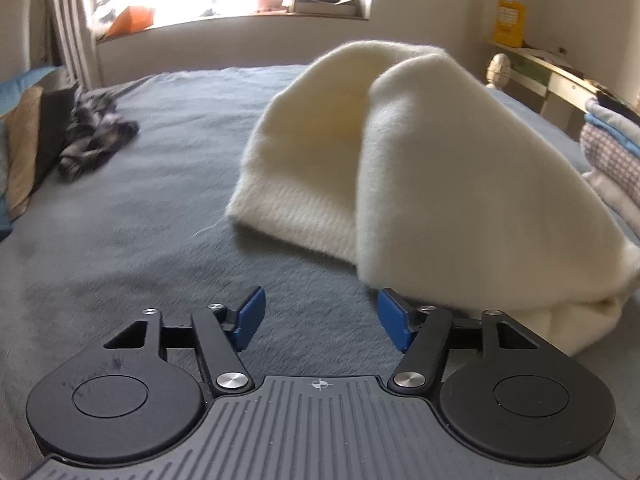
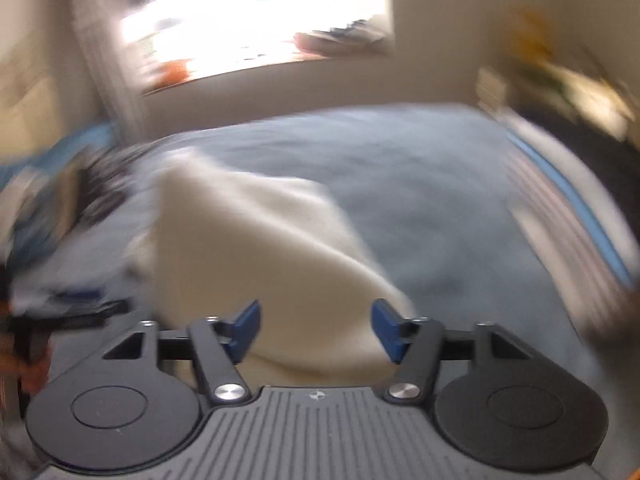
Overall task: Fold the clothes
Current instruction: 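Lift the fleece with the right tool while the left tool approaches it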
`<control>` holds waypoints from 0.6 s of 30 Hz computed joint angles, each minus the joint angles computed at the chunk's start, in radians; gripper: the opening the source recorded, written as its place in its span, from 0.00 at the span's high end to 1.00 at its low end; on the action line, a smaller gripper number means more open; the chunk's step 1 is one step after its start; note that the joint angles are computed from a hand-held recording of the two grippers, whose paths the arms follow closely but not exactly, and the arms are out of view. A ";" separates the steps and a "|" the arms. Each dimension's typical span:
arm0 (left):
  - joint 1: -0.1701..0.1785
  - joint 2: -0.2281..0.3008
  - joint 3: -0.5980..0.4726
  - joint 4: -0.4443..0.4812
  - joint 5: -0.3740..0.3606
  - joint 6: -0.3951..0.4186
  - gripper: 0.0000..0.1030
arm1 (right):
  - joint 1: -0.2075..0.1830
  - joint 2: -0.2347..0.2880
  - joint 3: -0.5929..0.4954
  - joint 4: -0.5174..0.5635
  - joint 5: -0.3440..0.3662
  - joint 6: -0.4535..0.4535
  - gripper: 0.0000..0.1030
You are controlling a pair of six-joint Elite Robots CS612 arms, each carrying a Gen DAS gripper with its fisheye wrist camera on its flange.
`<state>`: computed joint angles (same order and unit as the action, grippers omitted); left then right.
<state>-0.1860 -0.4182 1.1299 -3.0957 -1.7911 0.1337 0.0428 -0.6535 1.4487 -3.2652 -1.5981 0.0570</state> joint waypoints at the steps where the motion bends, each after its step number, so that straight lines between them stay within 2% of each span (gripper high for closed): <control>1: 0.001 -0.003 0.004 0.002 0.013 -0.008 0.43 | 0.014 0.023 -0.036 0.009 0.019 -0.098 0.32; 3: 0.006 -0.007 0.010 0.004 0.034 -0.028 0.45 | 0.041 0.075 -0.113 0.027 0.047 -0.281 0.32; 5: 0.011 -0.011 0.015 0.007 0.055 -0.048 0.46 | 0.065 0.129 -0.194 0.072 0.058 -0.408 0.32; 7: 0.017 -0.014 0.019 0.006 0.065 -0.069 0.47 | 0.088 0.186 -0.282 0.127 0.035 -0.526 0.30; 10: 0.025 -0.017 0.024 -0.002 0.060 -0.085 0.47 | 0.116 0.271 -0.398 0.142 -0.106 -0.671 0.29; 11: 0.026 -0.018 0.025 -0.005 0.055 -0.084 0.47 | 0.129 0.301 -0.442 0.149 -0.162 -0.693 0.41; 12: 0.028 -0.018 0.026 -0.011 0.048 -0.078 0.47 | 0.127 0.311 -0.460 0.146 -0.176 -0.673 0.66; 13: 0.029 -0.019 0.028 -0.021 0.039 -0.068 0.47 | 0.117 0.306 -0.459 0.138 -0.163 -0.611 0.76; 14: 0.029 -0.019 0.031 -0.033 0.030 -0.056 0.46 | 0.109 0.292 -0.451 0.141 -0.146 -0.508 0.88; 15: 0.031 -0.018 0.031 -0.043 0.014 -0.043 0.46 | 0.100 0.276 -0.436 0.122 -0.137 -0.421 0.91; 18: 0.033 -0.014 0.025 -0.059 -0.043 -0.006 0.46 | 0.074 0.239 -0.395 0.029 -0.149 -0.217 0.92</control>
<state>-0.1530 -0.4324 1.1551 -3.1545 -1.8345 0.1279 0.1168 -0.4145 1.0535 -3.2361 -1.7469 -0.1603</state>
